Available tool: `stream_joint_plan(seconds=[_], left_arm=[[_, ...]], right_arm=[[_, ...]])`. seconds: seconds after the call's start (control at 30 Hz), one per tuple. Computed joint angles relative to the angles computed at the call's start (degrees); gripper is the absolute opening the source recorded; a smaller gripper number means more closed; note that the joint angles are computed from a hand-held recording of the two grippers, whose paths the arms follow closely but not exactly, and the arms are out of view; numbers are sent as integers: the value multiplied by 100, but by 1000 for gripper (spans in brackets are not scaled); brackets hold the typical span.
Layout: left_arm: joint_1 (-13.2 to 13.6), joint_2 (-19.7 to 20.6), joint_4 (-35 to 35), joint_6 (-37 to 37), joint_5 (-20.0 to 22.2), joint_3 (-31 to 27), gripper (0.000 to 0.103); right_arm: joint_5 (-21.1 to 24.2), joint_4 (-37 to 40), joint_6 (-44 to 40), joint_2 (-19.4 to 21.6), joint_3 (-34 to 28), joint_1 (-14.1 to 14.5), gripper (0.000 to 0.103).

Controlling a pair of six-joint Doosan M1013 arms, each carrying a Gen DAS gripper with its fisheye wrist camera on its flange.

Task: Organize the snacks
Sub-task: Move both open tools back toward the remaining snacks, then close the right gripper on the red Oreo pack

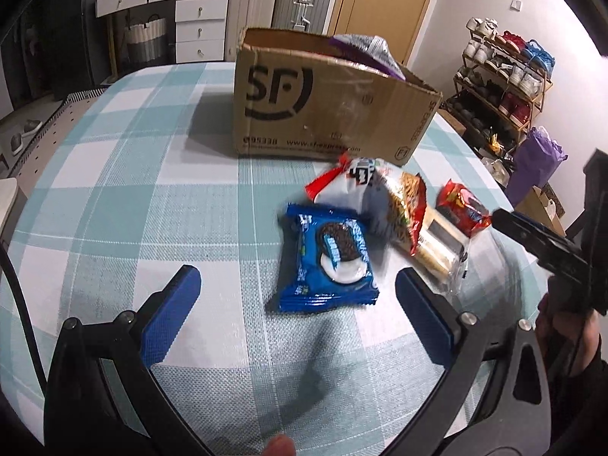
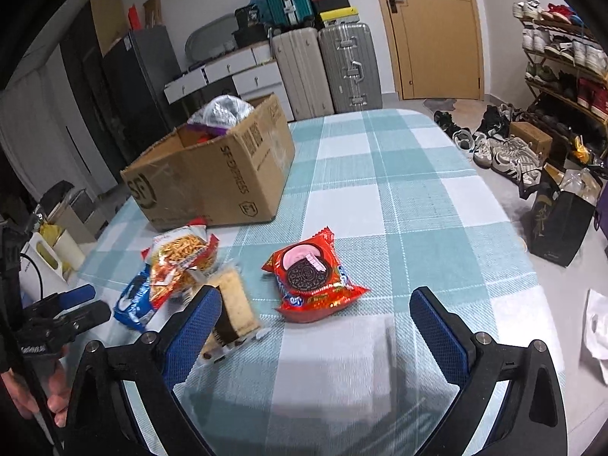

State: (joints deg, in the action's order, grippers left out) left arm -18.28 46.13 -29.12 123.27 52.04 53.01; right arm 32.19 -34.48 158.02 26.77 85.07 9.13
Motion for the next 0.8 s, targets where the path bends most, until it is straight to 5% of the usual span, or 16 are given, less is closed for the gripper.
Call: stream_joint_plan(seconds=[0.1, 0.47, 0.8], left_arm=[[-4, 69, 30, -59, 97, -90, 102], [-35, 207, 52, -154, 221, -223, 102], [-5, 238, 101, -255, 260, -268, 102]], right_arm=[[84, 285, -476, 148, -202, -60, 81], [462, 795, -1545, 518, -723, -140, 76], [589, 1313, -1992, 622, -831, -204, 47]])
